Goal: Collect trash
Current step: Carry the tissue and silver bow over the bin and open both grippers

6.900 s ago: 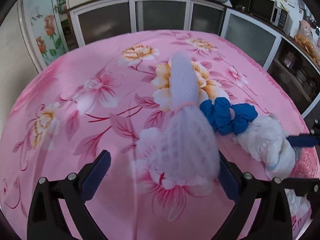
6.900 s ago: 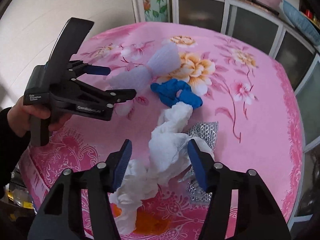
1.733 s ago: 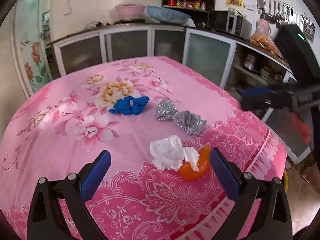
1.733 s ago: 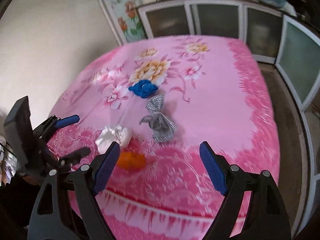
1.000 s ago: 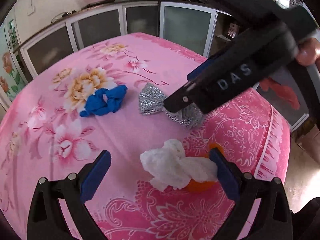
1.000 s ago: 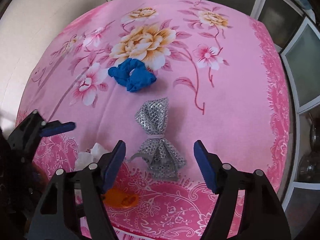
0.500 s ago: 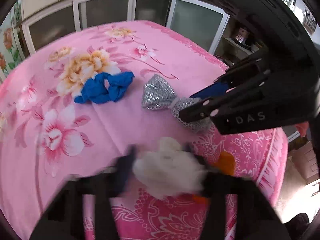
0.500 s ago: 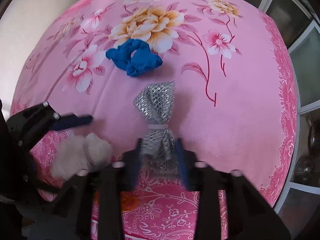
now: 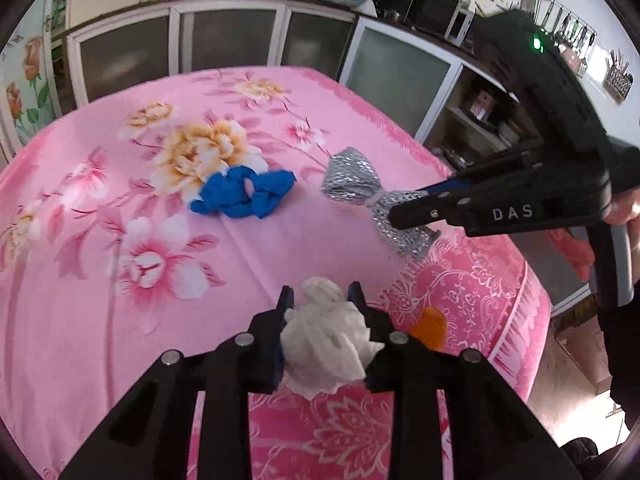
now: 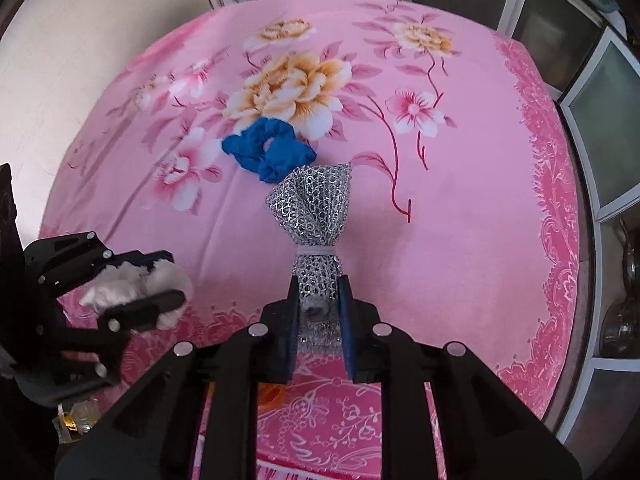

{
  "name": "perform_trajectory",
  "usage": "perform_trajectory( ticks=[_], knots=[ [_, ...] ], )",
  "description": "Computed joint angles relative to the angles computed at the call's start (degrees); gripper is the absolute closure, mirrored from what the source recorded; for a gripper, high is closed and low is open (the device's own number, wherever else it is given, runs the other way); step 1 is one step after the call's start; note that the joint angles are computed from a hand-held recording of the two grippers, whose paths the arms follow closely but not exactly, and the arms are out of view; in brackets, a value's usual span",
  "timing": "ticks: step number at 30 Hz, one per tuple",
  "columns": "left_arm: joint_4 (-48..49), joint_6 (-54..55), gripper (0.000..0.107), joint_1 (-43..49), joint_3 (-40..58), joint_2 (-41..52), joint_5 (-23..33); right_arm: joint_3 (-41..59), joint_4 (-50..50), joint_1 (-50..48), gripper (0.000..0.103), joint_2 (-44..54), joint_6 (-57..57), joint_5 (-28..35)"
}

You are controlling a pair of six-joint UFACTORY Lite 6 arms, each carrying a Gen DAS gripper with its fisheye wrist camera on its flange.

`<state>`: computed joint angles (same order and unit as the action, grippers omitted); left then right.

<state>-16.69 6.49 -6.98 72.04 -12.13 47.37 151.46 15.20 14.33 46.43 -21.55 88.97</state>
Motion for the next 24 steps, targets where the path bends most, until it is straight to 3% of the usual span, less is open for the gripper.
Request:
perform_trajectory(
  ticks=[11, 18, 24],
  knots=[
    [6.1, -9.9, 0.081, -5.5, -5.5, -13.6, 3.0, -40.9, 9.3, -12.7, 0.086, -31.7, -10.4, -9.0],
    [17.7, -28.1, 0.081, -21.5, -6.0, -16.8, 2.0, -51.2, 17.5, -32.5, 0.086, -42.5, -21.6, -2.4],
    [30.4, -45.0, 0.080, -39.2, -0.5, -10.3, 0.8, -50.7, 22.9, -56.6, 0.086, -43.0, -33.8, 6.9]
  ],
)
